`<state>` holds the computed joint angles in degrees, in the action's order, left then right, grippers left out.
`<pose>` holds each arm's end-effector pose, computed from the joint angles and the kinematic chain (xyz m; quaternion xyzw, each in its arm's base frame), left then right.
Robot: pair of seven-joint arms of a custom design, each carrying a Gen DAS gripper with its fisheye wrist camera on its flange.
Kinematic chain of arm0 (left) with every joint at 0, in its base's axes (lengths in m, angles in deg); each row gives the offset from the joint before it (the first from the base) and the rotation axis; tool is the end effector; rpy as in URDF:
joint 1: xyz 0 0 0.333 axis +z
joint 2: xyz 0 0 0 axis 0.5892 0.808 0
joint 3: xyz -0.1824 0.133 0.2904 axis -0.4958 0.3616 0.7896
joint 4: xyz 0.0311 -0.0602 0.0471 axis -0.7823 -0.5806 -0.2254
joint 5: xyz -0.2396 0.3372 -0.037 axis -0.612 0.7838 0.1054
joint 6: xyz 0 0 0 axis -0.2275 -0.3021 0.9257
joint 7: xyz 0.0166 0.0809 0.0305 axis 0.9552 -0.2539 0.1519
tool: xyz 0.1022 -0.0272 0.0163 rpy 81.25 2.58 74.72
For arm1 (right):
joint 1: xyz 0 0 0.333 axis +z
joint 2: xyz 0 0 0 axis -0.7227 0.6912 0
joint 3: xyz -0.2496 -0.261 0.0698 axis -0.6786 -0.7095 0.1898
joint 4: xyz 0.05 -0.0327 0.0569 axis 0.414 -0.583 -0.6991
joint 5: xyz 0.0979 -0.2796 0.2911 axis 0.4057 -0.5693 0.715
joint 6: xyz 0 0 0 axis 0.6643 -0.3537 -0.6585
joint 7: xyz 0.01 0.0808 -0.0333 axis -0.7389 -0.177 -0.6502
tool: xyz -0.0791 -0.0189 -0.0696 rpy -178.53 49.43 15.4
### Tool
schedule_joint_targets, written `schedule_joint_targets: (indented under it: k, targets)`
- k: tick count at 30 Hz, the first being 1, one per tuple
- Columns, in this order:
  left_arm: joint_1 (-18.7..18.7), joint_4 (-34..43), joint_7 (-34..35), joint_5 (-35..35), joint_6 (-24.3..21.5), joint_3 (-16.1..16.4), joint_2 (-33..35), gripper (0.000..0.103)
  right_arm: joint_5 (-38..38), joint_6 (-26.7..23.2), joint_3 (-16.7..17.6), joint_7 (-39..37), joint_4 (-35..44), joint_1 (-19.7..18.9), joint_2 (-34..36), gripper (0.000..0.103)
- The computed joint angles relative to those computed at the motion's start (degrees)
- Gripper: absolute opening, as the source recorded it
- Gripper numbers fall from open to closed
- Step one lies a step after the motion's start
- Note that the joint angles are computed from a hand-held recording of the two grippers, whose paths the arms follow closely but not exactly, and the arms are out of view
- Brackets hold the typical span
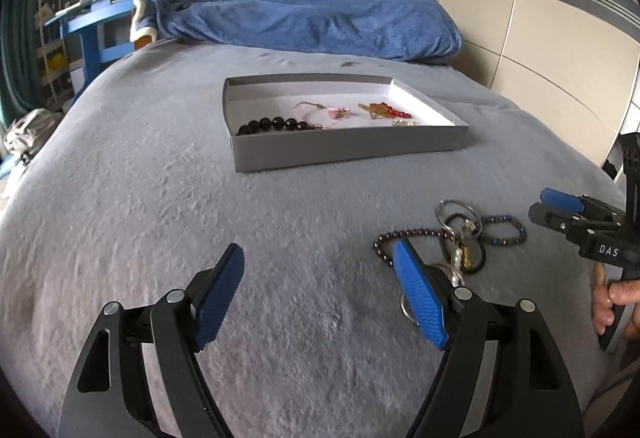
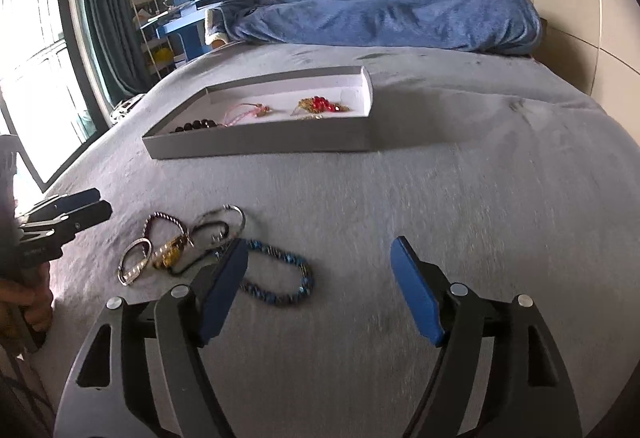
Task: Organize jewelry
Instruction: 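Withdraw both tools from the tray toward the remaining jewelry pile, then close the left tool on a silver ring while the right grasps the blue bead bracelet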
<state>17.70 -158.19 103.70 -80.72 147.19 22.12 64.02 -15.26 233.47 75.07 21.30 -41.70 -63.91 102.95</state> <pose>0.6799 -0.2215 0.3889 -0.5836 0.6904 -0.3627 0.2263 0.6767 0.0977 0.3928 -0.6985 0.5855 -0.2074 0.3553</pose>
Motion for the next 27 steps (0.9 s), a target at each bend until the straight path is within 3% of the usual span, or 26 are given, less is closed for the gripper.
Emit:
schedule_joint_targets:
  k: [5, 7, 9, 14, 18, 21, 24, 27]
  targets:
    - [-1.89, -1.46, 1.98, 0.86, 1.44, 1.07, -0.60, 0.078, -1.05, 3.80, -8.02, 3.32, -2.15, 7.25, -1.81, 0.073]
    - [-2.77, -1.28, 2.74, 0.91, 0.89, 1.72, -0.57, 0.078, -2.77, 3.71, -9.74, 4.01, -2.20, 8.88, -1.99, 0.073]
    - [-0.03, -0.94, 3.93, 1.70, -0.10, -1.52, -0.49, 0.078, -4.31, 2.82, -11.21, 4.39, -1.79, 10.32, -1.94, 0.073]
    - [4.31, -0.14, 5.50, 2.59, -1.77, -6.51, 0.05, 0.072, -5.09, 1.19, -8.71, 4.40, -1.07, 7.82, -1.24, 0.073]
    - [11.55, 0.10, 7.76, 2.60, -2.81, -14.65, 0.76, 0.060, -3.86, 0.19, -7.62, 4.25, -0.75, 6.64, -0.91, 0.073]
    - [16.10, 0.58, 10.42, 2.57, -4.15, -20.14, 1.61, 0.053, -3.17, 0.03, -8.95, 3.94, -0.83, 8.03, -1.18, 0.073]
    - [16.74, 1.45, 12.72, 2.28, -6.09, -21.48, 2.19, 0.050, -2.77, -0.06, -11.22, 3.75, -0.80, 10.35, -1.44, 0.073]
    - [14.61, 3.34, 13.63, 1.36, -9.95, -19.55, 2.75, 0.043, -2.38, -0.07, -11.52, 3.38, -0.82, 10.69, -1.50, 0.073]
